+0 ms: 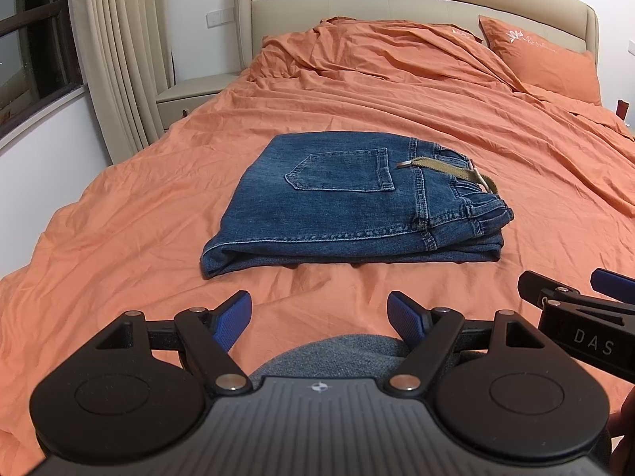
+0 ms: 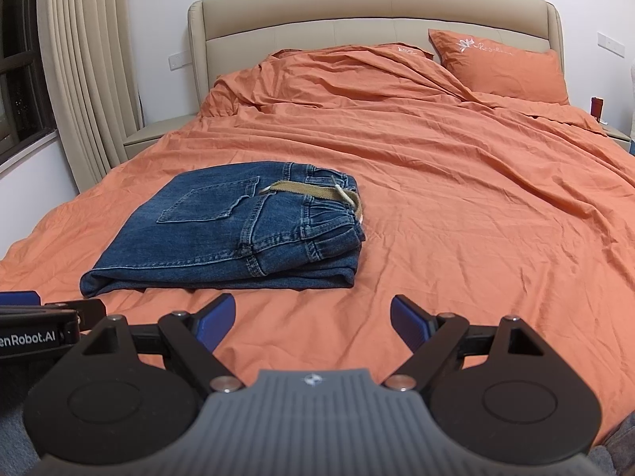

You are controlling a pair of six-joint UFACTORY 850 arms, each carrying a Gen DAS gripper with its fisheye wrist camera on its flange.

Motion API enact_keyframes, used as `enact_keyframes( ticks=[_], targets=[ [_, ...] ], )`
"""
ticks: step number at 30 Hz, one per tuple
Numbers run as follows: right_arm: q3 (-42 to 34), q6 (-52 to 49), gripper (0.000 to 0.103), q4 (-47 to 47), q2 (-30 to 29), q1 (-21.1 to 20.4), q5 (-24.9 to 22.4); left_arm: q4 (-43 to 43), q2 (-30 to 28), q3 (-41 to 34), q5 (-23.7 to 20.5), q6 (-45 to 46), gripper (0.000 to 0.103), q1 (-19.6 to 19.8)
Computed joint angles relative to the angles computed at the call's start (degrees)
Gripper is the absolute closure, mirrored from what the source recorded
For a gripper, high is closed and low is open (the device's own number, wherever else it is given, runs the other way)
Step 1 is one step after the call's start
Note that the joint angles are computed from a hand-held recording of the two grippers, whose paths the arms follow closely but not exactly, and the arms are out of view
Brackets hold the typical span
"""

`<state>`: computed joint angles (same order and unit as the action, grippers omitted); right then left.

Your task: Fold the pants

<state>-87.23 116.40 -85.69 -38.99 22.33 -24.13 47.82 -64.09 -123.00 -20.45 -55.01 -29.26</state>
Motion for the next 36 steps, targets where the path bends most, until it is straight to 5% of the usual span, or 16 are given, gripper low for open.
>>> enact_keyframes(
  ticks=[36],
  targets=[
    [-0.25, -2.14, 0.021, 2.09, -0.09, -0.05, 0.6, 2.47, -0.49, -0.64, -0.08, 0.32, 0.012, 0.08]
  ],
)
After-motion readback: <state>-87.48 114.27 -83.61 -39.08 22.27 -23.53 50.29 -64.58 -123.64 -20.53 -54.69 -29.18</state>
